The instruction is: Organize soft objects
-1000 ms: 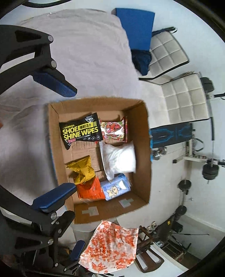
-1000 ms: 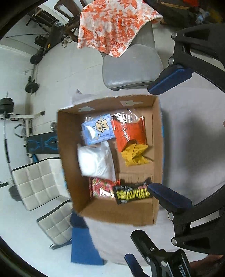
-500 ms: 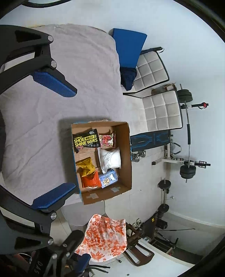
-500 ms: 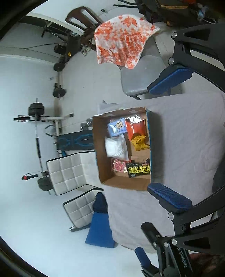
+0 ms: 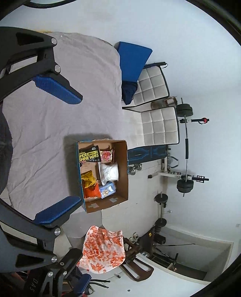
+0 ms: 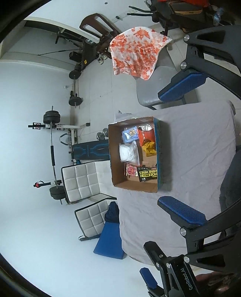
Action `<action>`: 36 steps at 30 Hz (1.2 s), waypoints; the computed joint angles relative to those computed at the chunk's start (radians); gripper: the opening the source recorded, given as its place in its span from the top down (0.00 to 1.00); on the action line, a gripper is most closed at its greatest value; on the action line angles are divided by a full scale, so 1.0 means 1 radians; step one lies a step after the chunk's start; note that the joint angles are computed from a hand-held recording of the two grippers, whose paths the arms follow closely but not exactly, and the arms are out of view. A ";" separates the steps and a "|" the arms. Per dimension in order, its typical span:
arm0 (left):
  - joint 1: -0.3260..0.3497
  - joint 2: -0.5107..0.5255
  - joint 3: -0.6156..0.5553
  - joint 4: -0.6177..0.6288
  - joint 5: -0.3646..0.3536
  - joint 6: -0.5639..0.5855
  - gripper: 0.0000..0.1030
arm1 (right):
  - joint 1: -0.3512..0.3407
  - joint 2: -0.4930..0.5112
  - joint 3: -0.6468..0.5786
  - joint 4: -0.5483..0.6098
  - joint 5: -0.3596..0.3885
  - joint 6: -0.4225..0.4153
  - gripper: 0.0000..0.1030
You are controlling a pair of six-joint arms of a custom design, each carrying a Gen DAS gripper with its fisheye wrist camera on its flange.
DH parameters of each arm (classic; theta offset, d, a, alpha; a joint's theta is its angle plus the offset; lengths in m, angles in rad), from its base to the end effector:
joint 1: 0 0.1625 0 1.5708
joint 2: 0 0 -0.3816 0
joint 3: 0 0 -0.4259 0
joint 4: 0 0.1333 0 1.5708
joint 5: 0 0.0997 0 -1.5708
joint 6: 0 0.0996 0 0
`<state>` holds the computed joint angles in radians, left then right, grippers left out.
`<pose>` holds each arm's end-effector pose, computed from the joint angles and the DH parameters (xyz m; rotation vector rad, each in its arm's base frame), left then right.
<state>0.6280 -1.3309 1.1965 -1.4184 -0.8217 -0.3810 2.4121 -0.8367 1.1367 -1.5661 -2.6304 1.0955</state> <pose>-0.3763 -0.5218 0.5155 0.6954 2.3785 -0.5811 0.5849 -0.4606 0.2436 -0.0814 -2.1740 0.8571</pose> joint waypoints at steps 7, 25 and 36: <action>-0.009 -0.023 0.012 0.015 0.002 -0.006 0.02 | 0.019 0.020 -0.043 0.072 -0.024 0.056 0.00; -0.013 -0.059 0.032 -0.011 -0.018 0.008 0.02 | 0.030 0.056 -0.108 0.150 -0.054 0.098 0.00; -0.014 -0.062 0.030 -0.020 -0.010 0.010 0.02 | 0.032 0.085 -0.151 0.177 -0.060 0.114 0.00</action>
